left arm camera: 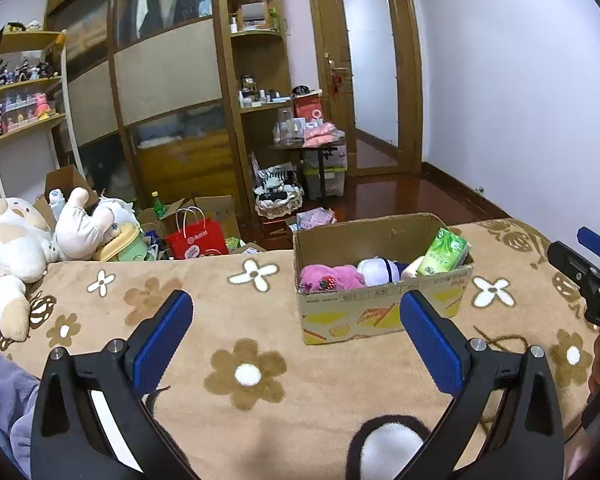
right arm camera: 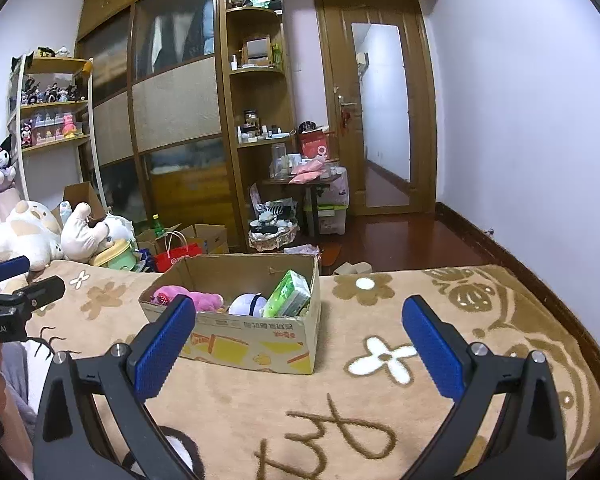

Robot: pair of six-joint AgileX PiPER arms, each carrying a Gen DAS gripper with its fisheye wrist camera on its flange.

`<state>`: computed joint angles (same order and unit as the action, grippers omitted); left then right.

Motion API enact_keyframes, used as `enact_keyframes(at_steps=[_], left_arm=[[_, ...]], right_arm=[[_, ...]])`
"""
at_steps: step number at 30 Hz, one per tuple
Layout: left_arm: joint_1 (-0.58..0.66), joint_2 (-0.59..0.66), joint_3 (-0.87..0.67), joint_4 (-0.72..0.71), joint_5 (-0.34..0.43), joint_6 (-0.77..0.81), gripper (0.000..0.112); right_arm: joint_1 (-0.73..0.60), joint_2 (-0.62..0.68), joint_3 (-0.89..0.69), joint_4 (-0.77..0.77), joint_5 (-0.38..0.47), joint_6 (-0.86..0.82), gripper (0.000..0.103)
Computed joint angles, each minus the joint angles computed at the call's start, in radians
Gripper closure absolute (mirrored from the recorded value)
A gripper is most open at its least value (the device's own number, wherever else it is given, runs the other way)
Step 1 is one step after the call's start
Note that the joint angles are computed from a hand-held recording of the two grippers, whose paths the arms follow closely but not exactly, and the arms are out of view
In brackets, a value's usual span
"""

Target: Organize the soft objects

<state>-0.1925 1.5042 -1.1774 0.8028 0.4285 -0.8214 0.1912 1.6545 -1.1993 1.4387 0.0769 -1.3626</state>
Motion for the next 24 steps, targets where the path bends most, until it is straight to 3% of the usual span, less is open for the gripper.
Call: enact_keyframes(at_steps=[3, 8, 10, 24], left_arm=[[-0.002, 0.013, -0.003, -0.005, -0.002, 0.008, 0.010], [-0.001, 0.038, -0.006, 0.034, -0.007, -0.045, 0.010], [0.012, 0.050, -0.013, -0.027, -0.023, -0.002, 0.010], [0.012, 0.084, -0.030, -0.071, -0.025, 0.050, 0.010]], right_arm=[[-0.003, 0.005, 0.005, 0.111, 0.001, -0.103, 0.000], [-0.005, 0.025, -0.009, -0.047, -0.001, 0.052, 0.000], [-0.005, 0.033, -0.018, -0.126, 0.002, 0.133, 0.000], [0.006, 0.062, -0.030, -0.099, -0.027, 0.105, 0.000]])
